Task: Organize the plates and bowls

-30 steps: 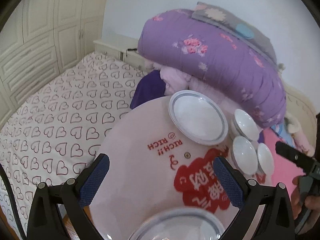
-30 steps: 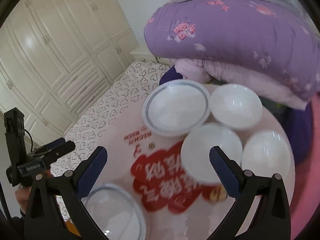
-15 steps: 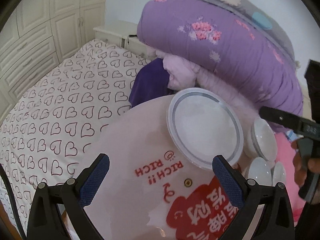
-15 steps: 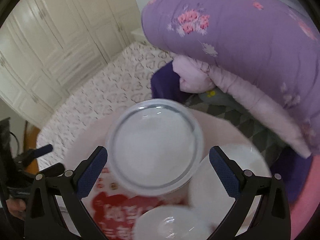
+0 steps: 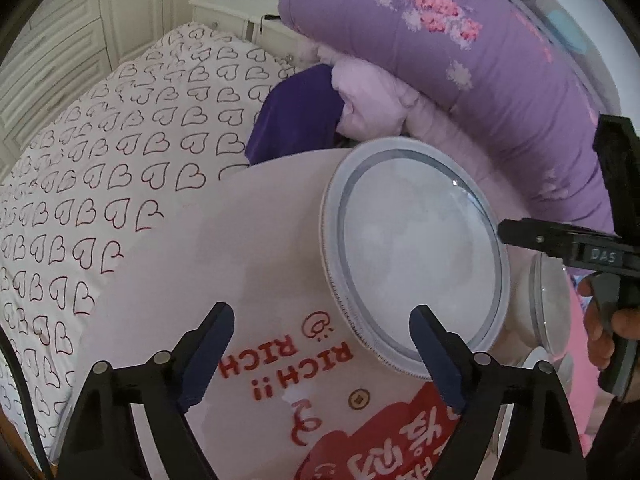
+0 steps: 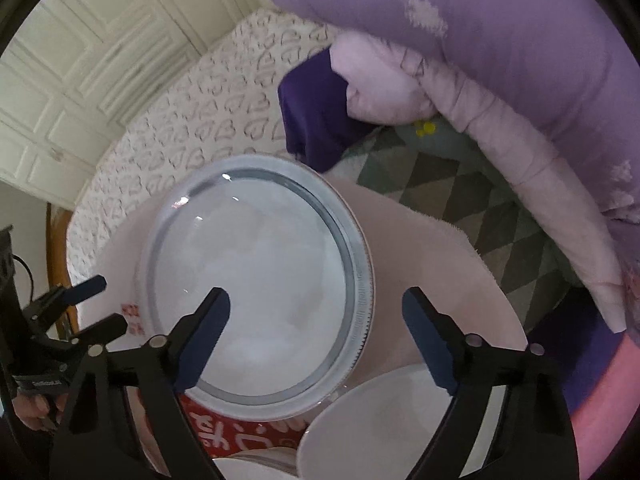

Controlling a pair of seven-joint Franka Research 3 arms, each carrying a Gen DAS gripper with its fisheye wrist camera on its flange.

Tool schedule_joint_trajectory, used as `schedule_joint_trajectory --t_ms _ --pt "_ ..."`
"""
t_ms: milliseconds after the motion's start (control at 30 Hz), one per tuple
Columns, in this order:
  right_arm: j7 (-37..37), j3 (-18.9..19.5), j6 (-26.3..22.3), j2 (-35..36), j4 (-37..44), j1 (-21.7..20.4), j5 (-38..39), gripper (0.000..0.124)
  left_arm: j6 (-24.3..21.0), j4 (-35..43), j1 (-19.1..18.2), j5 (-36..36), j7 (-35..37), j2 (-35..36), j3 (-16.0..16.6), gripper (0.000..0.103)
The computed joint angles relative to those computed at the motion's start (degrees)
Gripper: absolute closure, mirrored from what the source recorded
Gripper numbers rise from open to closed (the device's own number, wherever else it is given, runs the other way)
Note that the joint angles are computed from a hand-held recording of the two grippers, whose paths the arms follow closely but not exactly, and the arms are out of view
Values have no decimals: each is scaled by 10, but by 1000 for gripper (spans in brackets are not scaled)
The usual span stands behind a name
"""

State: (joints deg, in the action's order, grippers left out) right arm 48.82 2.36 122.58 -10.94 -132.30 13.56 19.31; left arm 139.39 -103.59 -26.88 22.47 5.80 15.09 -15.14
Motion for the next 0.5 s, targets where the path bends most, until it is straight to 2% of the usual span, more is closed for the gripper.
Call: schedule_joint_trajectory --t_ms 100,200,333,400,500 --pt "8 5 -9 24 15 2 -21 44 -2 28 -2 2 1 28 4 23" --pt "20 9 -8 51 30 4 -35 51 8 37 1 -10 4 45 6 34" --pt "21 6 -18 76 46 3 -34 61 32 37 13 -42 27 62 1 59" --pt "18 4 -18 82 50 2 -26 63 41 44 15 -51 37 74 3 62" --pt "11 3 -20 83 53 0 -16 76 46 49 9 -44 34 81 12 68"
